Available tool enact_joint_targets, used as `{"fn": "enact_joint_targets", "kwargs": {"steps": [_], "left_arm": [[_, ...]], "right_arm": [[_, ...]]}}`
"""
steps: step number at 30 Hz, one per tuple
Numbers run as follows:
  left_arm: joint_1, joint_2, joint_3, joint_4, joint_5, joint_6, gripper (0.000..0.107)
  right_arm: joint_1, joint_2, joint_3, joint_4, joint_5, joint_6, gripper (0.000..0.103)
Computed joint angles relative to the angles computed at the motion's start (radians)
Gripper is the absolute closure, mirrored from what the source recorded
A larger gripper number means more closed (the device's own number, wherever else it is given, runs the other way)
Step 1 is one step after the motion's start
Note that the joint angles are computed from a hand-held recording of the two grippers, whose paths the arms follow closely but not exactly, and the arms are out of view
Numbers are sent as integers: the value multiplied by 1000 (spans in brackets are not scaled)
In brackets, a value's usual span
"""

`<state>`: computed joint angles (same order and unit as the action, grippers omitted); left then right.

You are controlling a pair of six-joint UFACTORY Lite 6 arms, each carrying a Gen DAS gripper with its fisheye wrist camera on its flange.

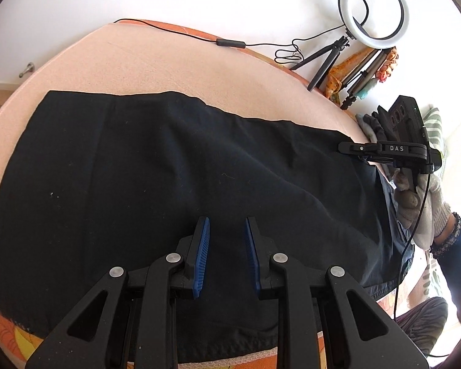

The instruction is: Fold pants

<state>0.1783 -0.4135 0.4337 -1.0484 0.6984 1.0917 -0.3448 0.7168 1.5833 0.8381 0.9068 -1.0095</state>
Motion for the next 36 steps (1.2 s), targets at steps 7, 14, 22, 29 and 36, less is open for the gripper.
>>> {"fn": "enact_joint_targets", "kwargs": {"steps": [7, 14, 22, 29, 36], "left_arm": [[42, -37, -31, -2, 24, 58, 86], [-15, -49, -9, 62, -12, -49, 86], [12, -73, 9, 63, 33, -88, 86], [-27, -78, 37, 51, 34, -128, 85], [-31, 32, 53, 45, 4, -163, 86]], "right_arm": [[39, -25, -39, -32, -134, -10, 95], [-22, -137, -117, -15, -184, 11, 80], [-403, -621, -514, 45, -70, -146, 67], [-870, -804, -733, -83, 57, -266, 67], [-1091, -764, -832, -118, 135, -327, 67]]}}
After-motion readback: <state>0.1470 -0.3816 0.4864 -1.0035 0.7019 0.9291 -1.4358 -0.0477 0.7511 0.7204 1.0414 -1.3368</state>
